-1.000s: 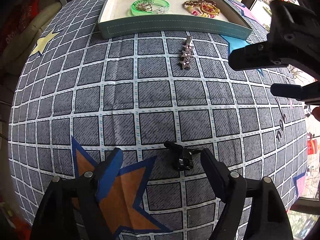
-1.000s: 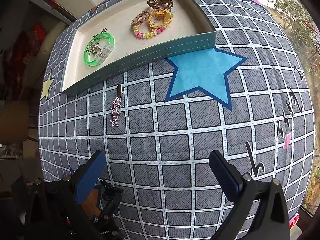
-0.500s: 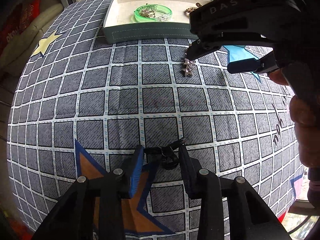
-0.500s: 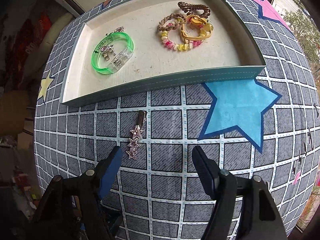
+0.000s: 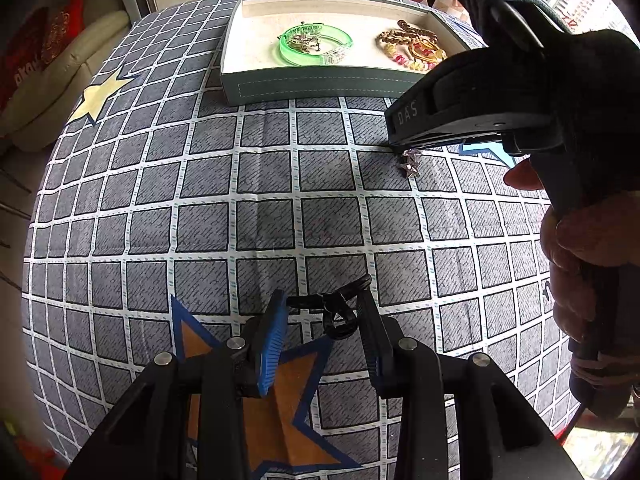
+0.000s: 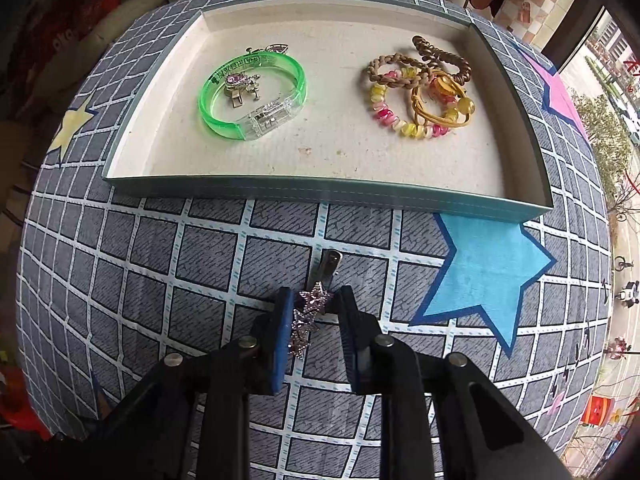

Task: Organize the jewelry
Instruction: 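Grasp the black hair clip with the left tool while the right tool grasps the star keychain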

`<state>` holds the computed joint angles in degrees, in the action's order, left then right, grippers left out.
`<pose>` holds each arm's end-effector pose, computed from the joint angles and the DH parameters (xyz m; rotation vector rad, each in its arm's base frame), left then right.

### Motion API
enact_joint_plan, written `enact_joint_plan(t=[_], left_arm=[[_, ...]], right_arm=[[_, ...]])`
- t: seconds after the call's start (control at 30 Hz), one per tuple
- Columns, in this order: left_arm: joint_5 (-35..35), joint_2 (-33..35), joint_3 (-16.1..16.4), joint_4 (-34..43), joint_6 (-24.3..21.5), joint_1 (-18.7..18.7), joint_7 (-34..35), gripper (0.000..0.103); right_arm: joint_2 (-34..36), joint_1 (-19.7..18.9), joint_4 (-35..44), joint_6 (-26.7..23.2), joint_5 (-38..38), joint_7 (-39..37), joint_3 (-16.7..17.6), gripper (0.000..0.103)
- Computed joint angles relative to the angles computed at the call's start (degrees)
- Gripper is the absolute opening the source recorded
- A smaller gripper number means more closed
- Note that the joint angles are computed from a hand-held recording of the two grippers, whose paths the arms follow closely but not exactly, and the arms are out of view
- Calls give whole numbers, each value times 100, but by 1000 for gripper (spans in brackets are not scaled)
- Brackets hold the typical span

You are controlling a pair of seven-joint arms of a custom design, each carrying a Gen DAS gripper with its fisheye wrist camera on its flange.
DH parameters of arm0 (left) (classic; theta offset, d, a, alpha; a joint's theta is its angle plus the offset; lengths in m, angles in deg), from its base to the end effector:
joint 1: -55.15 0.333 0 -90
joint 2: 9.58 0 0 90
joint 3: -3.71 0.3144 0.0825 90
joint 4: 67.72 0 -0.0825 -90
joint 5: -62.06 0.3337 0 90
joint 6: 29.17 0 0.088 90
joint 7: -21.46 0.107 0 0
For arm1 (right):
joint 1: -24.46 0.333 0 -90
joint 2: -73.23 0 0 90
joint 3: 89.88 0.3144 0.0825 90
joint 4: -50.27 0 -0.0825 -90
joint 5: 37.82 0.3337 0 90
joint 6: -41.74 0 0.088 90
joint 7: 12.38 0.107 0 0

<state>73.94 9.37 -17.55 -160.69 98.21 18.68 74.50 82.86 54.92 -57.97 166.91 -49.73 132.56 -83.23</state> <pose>0.3675 -0.5135 0.4879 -1.6503 2.5679 -0.4564 0.4600 0.3344 0.4523 -1.8936 2.3280 -0.2345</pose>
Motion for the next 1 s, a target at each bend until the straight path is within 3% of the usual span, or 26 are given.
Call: enact_joint_plan(t=[0.47, 0.8, 1.0], left_arm=[[137, 638, 99, 728, -105, -163, 77, 48], [204, 977, 235, 1450, -183, -196, 284, 48], [288, 1121, 348, 1936, -303, -220, 317, 48]], right_arm=[[-1018, -359, -1233, 953, 620, -139, 136, 21], [-1996, -691, -2089, 1255, 1350, -422, 279, 21], [-2245, -939, -2165, 1278, 1513, -486, 331, 21]])
